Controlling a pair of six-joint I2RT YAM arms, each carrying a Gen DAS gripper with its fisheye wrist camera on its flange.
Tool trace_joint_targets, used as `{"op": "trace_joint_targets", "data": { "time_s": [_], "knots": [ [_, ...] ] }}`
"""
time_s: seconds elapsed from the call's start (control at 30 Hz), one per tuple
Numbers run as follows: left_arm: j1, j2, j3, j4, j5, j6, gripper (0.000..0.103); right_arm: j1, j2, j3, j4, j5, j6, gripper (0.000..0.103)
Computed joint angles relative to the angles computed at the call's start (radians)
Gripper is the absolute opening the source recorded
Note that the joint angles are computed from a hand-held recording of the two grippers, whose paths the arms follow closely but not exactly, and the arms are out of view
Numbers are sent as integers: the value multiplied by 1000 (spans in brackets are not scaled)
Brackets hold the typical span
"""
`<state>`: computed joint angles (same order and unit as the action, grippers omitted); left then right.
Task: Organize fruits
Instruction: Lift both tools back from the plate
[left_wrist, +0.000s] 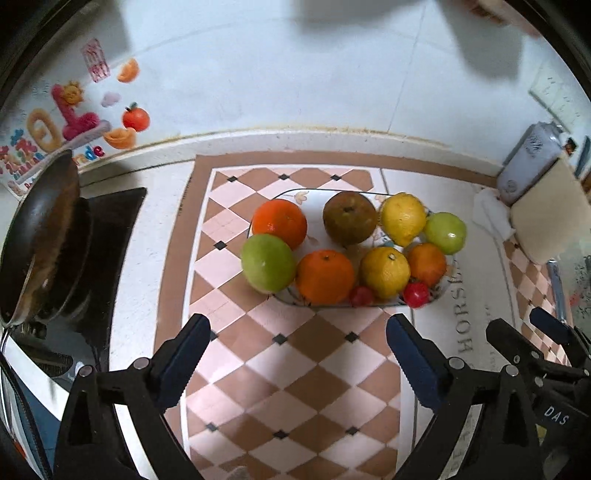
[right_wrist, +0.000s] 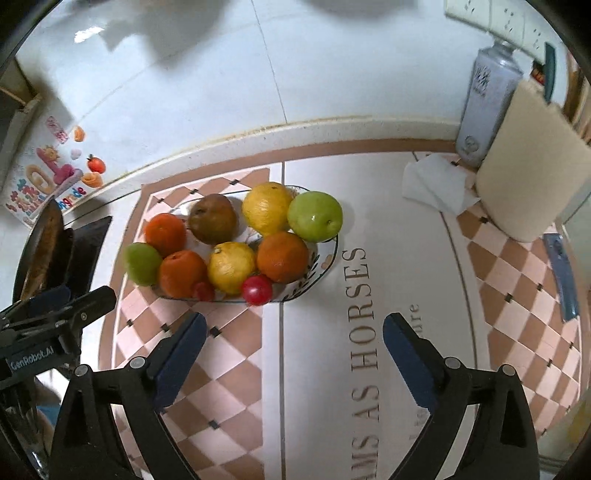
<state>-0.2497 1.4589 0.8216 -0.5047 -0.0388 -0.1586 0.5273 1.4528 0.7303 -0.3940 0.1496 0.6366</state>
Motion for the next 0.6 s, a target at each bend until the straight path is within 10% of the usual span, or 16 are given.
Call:
{"op": "trace_joint_targets", "data": {
  "time_s": [0.33, 0.6],
  "knots": [
    [-62, -619, -121, -331, -87, -6, 98, 475, -327, 91, -485, 305, 417, 101],
    [-229, -936, 36, -733, -179, -136, 98, 1051, -257, 384, -1070, 531, 1080, 101]
  ]
}}
